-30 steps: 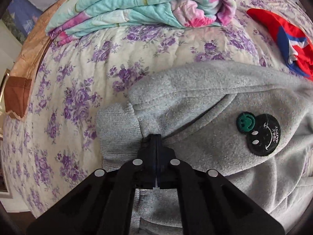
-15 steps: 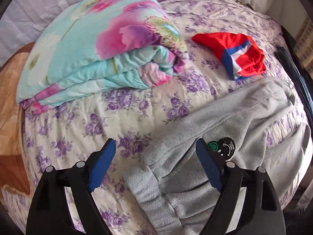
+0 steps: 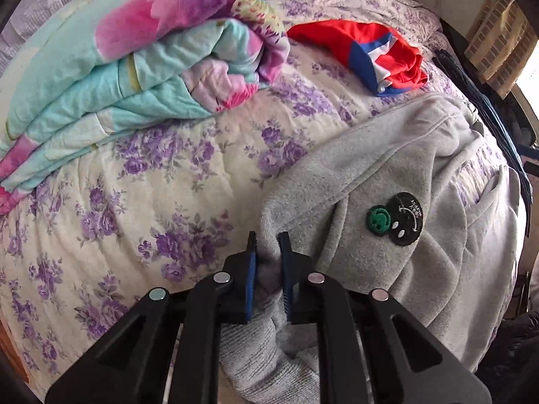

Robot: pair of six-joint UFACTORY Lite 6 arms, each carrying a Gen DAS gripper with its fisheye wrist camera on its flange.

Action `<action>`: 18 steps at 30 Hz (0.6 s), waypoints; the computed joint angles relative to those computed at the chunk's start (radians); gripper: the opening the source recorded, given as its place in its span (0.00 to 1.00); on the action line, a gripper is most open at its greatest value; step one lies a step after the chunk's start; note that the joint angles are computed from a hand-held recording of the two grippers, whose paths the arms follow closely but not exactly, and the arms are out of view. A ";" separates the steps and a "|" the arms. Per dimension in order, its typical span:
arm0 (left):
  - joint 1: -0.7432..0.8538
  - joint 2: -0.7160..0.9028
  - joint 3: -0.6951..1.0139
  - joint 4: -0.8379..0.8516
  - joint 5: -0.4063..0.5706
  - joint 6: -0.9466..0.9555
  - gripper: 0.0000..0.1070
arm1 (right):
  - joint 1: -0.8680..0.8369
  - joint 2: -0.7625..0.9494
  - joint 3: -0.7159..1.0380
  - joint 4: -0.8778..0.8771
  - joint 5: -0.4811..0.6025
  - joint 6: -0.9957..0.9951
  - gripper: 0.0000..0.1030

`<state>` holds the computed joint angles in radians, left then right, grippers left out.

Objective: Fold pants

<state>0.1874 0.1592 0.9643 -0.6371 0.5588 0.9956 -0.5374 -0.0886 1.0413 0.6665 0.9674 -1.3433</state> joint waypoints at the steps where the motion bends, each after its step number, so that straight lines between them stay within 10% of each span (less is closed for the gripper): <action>1: 0.016 -0.016 -0.012 -0.032 0.010 0.033 0.11 | 0.101 0.026 0.044 0.009 -0.010 0.019 0.59; 8: 0.080 -0.105 -0.091 -0.170 0.033 0.169 0.11 | 0.627 0.545 0.610 -0.137 -0.080 0.216 0.57; 18: 0.063 -0.103 -0.095 -0.166 0.003 0.162 0.11 | 0.799 1.173 1.336 -0.416 0.302 0.314 0.52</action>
